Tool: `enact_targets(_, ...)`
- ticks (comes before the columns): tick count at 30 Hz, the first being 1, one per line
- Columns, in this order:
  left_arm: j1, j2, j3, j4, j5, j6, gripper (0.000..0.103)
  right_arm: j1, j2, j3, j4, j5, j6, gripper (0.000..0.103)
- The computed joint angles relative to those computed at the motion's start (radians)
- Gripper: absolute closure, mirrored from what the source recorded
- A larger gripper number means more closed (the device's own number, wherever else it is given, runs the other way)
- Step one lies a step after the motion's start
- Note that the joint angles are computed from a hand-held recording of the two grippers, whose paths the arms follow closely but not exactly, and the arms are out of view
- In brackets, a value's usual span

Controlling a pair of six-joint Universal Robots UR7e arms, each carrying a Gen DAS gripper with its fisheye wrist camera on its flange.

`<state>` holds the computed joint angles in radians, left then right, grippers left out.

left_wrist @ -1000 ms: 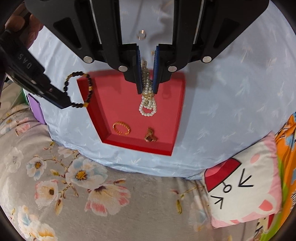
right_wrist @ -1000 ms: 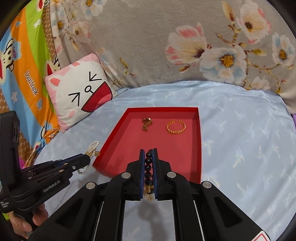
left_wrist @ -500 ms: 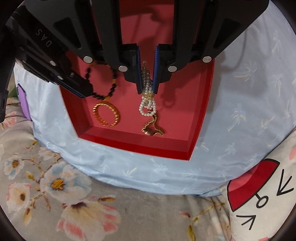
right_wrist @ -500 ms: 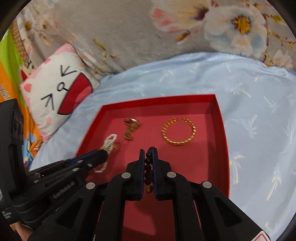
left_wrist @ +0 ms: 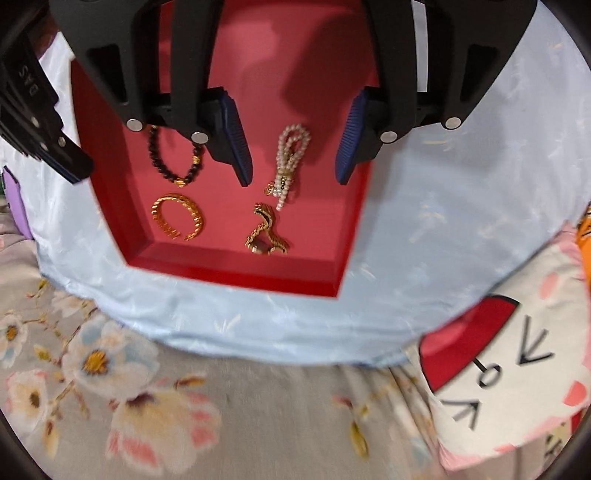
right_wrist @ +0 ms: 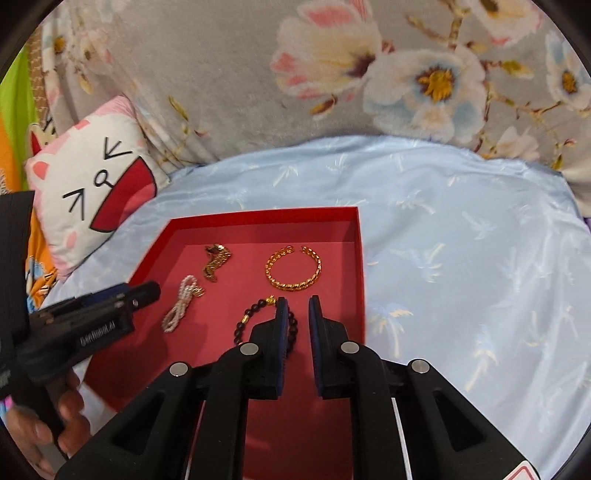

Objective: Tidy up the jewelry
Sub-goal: 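Lower both bracelets into the red box and open both tools, then lift both tools away from the red box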

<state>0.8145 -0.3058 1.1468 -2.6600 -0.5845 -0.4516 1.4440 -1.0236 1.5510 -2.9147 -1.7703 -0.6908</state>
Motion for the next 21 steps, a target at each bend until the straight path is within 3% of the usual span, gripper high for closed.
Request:
enact_targets(3, -0.031, -0.059, 0.105, -0.037, 0.021, -0.034, 0.058, -0.014, -0.089, 0.097, -0.002, 0.043, -0.003, 0.083)
enact_targets(9, -0.102, -0.200, 0.367, 0.002, 0.052, -0.258, 0.057, -0.055, -0.266, 0.303, 0.016, 0.068, -0.006, 0.082)
enact_targets(16, -0.169, -0.280, 0.581, 0.063, -0.016, -0.486, 0.057, -0.120, -0.414, 0.476, 0.059, 0.063, -0.015, 0.082)
enact_targets(21, -0.190, -0.285, 0.643, 0.051, -0.055, -0.543, 0.056, -0.156, -0.470, 0.547, 0.071, 0.055, -0.030, 0.082)
